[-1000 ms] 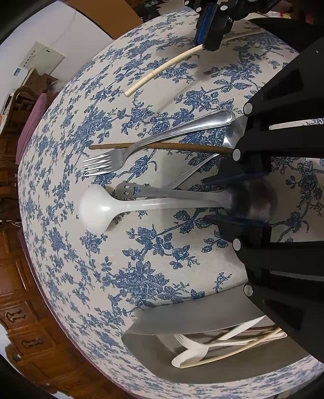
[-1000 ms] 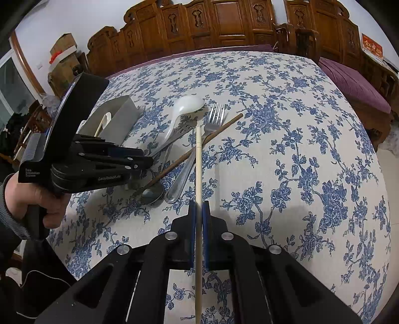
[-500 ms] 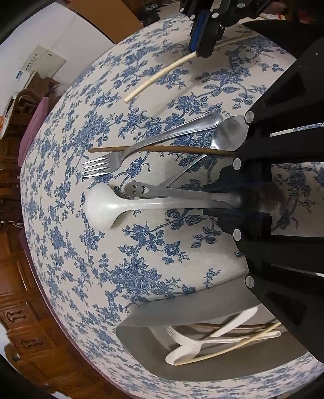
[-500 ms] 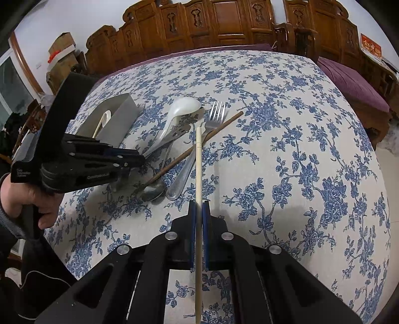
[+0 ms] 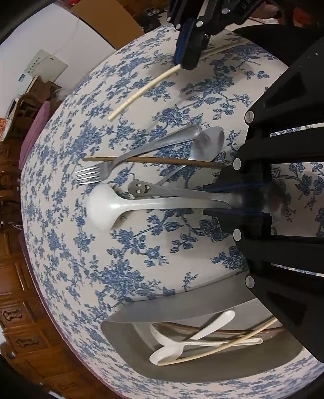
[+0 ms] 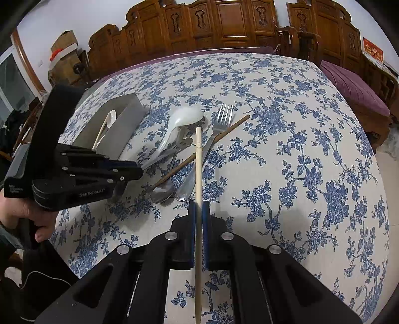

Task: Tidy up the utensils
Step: 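Lift the white ladle upright with the left tool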

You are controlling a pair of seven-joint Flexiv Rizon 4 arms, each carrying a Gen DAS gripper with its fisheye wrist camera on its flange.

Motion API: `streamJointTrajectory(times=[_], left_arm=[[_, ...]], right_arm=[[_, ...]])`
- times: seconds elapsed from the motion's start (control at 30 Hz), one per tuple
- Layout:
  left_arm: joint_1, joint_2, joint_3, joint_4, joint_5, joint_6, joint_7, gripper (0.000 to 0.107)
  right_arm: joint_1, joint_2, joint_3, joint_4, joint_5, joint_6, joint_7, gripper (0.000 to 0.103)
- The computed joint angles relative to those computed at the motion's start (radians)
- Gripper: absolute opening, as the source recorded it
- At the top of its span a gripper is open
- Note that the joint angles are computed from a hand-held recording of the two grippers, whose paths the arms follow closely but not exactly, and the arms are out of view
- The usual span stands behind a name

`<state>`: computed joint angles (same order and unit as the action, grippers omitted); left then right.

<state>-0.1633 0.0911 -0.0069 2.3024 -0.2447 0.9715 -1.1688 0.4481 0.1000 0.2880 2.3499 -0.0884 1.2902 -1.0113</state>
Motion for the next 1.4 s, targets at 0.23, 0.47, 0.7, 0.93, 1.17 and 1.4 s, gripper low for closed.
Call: streamJointTrajectory(times=[0.23,0.47,0.7,0.93,1.17,1.4], left_arm=[[0.004,-0.010,-0.009,-0.011,0.058,-0.015,-0.031,0.013],[0.004,-0.022,-0.007,-0.031,0.051,0.008,-0.025,0.013],[0.006,-0.068,-0.014,-0.079,0.011,0.030,-0.015,0.013],[0.004,-0.133,-0.028,-0.133,-0.017,0.023,-0.019,0.017],[0.003,-0.174,-0.032,-0.157,0.001,0.025,-0.040,0.020],[0.012,-0.166,-0.031,-0.138,-0.087,0.033,0.013,0.008]], right_arm=[[0.000,0.002,-0.001,0.004,0.005,-0.001,0.001,0.006],[-0.002,-0.001,-0.002,0.004,0.007,-0.001,0.002,0.006],[-0.004,-0.005,-0.004,0.005,0.007,0.002,0.003,0.006],[-0.008,-0.009,-0.007,0.000,0.013,-0.001,-0.004,0.006],[-0.010,-0.011,-0.010,-0.003,0.025,-0.010,-0.013,0.006],[-0.012,-0.013,-0.006,-0.003,0.010,-0.013,-0.004,0.006]])
